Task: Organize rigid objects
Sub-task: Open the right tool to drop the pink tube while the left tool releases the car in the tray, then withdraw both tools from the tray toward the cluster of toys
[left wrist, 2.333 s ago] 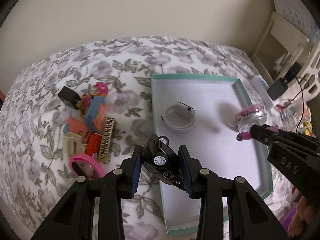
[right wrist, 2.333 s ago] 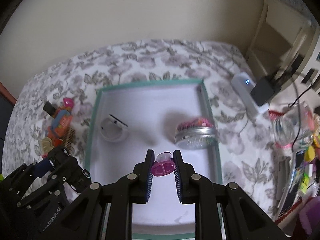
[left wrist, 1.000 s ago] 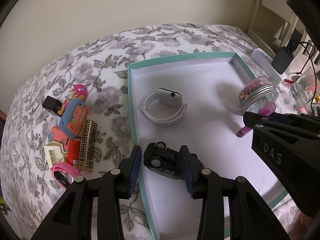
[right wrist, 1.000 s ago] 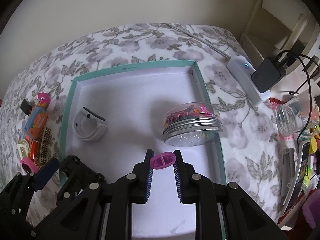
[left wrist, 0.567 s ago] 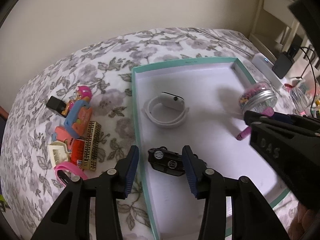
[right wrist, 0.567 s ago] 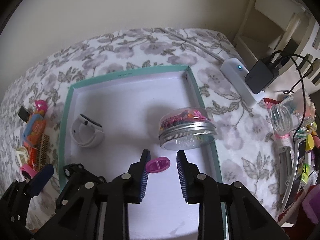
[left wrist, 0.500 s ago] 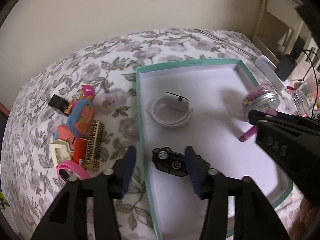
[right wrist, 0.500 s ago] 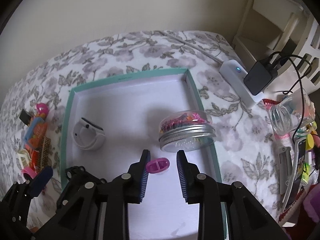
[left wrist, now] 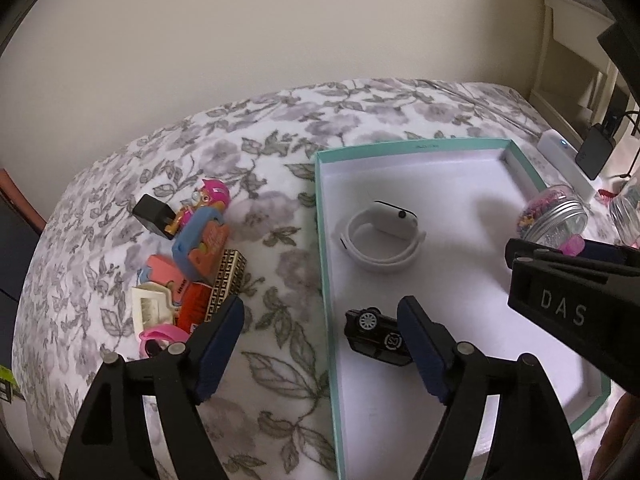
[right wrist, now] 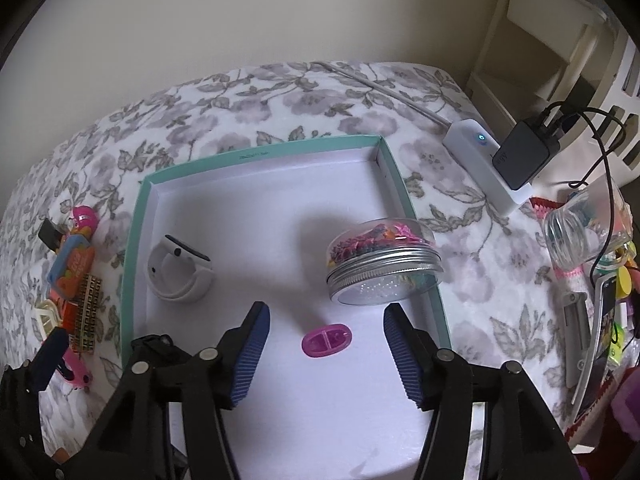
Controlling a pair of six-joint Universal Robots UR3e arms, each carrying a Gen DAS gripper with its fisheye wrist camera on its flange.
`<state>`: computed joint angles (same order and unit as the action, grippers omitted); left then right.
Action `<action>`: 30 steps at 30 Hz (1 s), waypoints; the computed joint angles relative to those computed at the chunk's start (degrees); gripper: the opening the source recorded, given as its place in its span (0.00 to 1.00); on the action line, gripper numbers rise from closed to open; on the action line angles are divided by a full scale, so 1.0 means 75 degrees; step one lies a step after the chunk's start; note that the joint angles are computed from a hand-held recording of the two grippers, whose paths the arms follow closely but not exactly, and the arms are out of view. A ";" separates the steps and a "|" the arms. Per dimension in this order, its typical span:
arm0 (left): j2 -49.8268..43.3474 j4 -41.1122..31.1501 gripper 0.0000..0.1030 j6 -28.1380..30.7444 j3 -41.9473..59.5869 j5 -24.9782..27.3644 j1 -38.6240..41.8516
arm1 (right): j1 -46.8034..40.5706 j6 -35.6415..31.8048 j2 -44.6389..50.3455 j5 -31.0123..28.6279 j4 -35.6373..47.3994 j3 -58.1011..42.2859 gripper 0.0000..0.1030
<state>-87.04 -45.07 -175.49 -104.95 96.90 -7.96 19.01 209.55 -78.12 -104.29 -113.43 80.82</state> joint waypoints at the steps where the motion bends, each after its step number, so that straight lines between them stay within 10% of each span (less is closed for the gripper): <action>1: 0.0007 0.0042 0.78 -0.0012 -0.0032 0.0014 0.0018 | 0.0000 -0.0010 0.0009 -0.0004 -0.0001 -0.0003 0.68; 14: 0.0216 0.0172 0.79 -0.0260 -0.0245 -0.0264 0.0508 | 0.0227 -0.0154 0.0224 -0.0185 -0.0293 -0.0088 0.99; 17: 0.0236 0.0192 0.97 -0.0277 -0.0284 -0.0282 0.0602 | 0.0320 -0.0146 0.0298 -0.0283 -0.0362 -0.0132 1.00; 30: 0.0403 0.0043 0.97 -0.0147 -0.0234 -0.0712 0.1250 | 0.0545 -0.0154 0.0398 -0.0073 -0.1143 -0.0225 1.00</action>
<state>-84.02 -44.75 -176.60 -106.71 91.56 1.42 23.10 208.39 -75.13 -104.84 -122.00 79.13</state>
